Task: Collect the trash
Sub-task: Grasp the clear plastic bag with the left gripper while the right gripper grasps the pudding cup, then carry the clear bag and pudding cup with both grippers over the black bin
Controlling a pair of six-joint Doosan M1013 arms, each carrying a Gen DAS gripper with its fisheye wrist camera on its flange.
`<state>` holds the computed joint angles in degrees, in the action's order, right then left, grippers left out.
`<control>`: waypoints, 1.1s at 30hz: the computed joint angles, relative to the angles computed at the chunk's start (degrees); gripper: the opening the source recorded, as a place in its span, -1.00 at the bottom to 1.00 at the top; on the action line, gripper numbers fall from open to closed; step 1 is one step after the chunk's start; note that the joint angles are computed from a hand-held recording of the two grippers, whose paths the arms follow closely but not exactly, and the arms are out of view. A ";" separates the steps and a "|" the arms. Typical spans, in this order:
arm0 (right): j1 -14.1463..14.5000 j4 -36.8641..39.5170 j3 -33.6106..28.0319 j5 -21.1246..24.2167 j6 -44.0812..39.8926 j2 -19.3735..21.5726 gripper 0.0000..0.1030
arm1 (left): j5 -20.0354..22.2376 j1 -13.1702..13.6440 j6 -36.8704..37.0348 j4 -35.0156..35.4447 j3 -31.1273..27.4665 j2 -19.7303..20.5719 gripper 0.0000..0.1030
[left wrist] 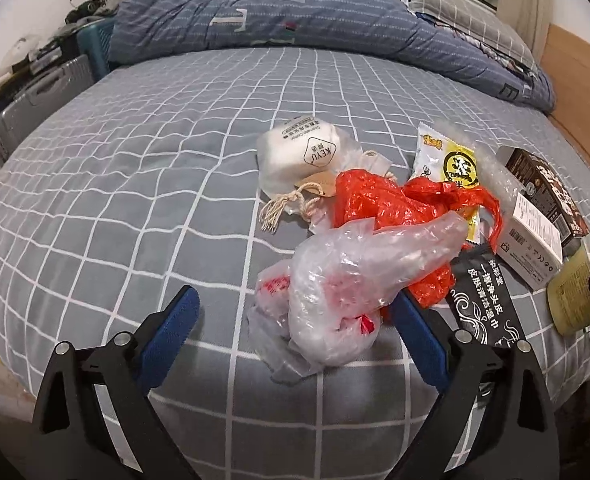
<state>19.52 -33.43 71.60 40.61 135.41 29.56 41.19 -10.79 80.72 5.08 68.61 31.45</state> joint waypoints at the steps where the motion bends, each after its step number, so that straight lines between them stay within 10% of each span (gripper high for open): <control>1: -0.15 1.17 -0.08 -0.15 -0.69 0.08 0.76 | 0.14 0.05 0.42 -0.41 -0.16 0.12 0.74; 13: -0.66 5.63 -1.12 0.82 -3.15 1.14 0.76 | 2.43 0.48 5.73 -5.80 -1.30 0.71 0.19; 33: -0.16 3.39 0.33 -0.56 -2.03 -1.79 0.65 | 3.01 -0.21 4.74 -3.50 0.13 -2.70 0.17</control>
<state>19.36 -30.04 71.93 40.05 133.39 27.77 44.21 -11.00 85.46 1.58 68.74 28.75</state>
